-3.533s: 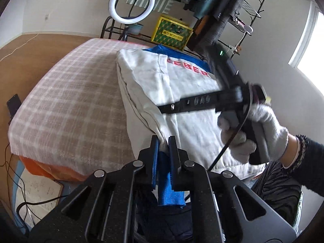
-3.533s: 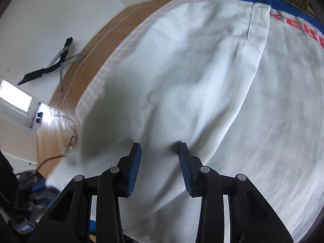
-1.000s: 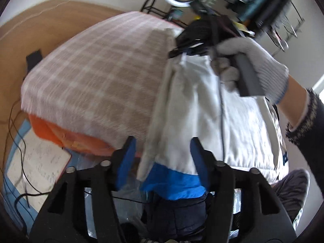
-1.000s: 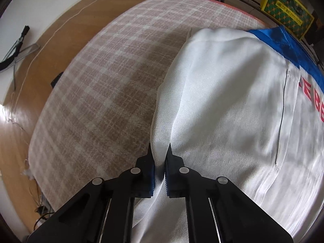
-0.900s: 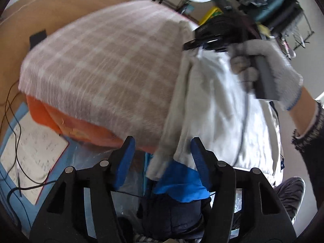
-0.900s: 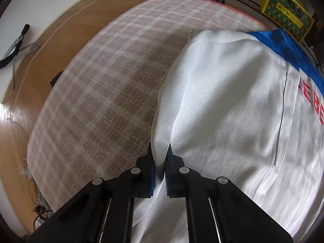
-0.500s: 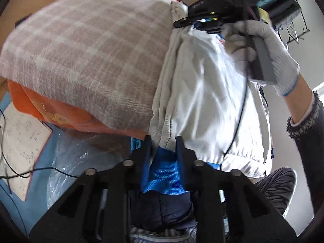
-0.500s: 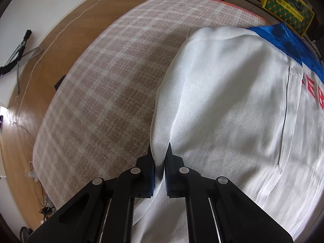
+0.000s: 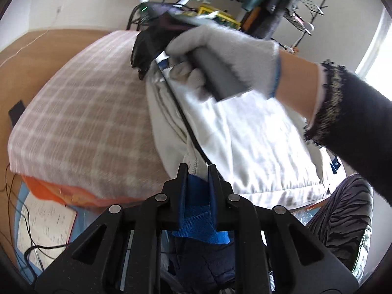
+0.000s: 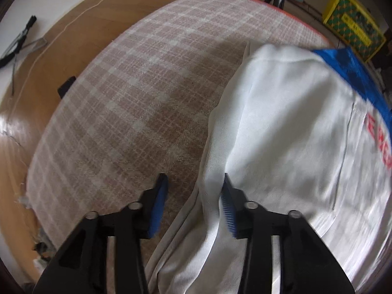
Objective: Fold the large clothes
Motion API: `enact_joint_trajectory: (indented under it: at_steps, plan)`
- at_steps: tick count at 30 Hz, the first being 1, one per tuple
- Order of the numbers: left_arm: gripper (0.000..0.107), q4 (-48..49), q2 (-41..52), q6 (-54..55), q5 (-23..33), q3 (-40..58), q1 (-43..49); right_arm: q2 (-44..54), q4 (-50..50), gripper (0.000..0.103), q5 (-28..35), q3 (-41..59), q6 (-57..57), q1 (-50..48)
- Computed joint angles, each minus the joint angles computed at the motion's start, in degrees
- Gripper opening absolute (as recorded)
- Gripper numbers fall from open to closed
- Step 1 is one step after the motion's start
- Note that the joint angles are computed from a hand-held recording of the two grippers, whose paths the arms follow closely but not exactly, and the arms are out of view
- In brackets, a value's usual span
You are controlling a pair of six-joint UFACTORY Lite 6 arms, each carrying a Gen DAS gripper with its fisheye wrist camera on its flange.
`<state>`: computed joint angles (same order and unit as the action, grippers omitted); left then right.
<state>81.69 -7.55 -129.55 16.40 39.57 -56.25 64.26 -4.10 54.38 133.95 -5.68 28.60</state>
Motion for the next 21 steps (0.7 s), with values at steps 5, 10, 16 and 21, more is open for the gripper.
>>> enact_joint_trajectory:
  at_steps: [5,10,16,21]
  plan:
    - [0.013,-8.34,3.38,11.93,2.66,6.35,-2.13,-7.32,11.77,0.003,-5.89,-11.07,-8.09,-6.16]
    - [0.013,-13.24,7.29,19.92,7.82,12.45,-6.56,-18.64,32.22,0.003,-12.33,-26.87,-26.21,-15.38]
    - [0.013,-16.46,13.29,27.61,13.11,21.13,-12.15,-26.67,58.10,0.003,-4.91,-37.47,-48.26,-31.13]
    - [0.012,-18.85,19.76,33.92,15.19,29.23,-15.69,-28.96,70.40,0.003,3.68,-45.20,-57.99,-46.35]
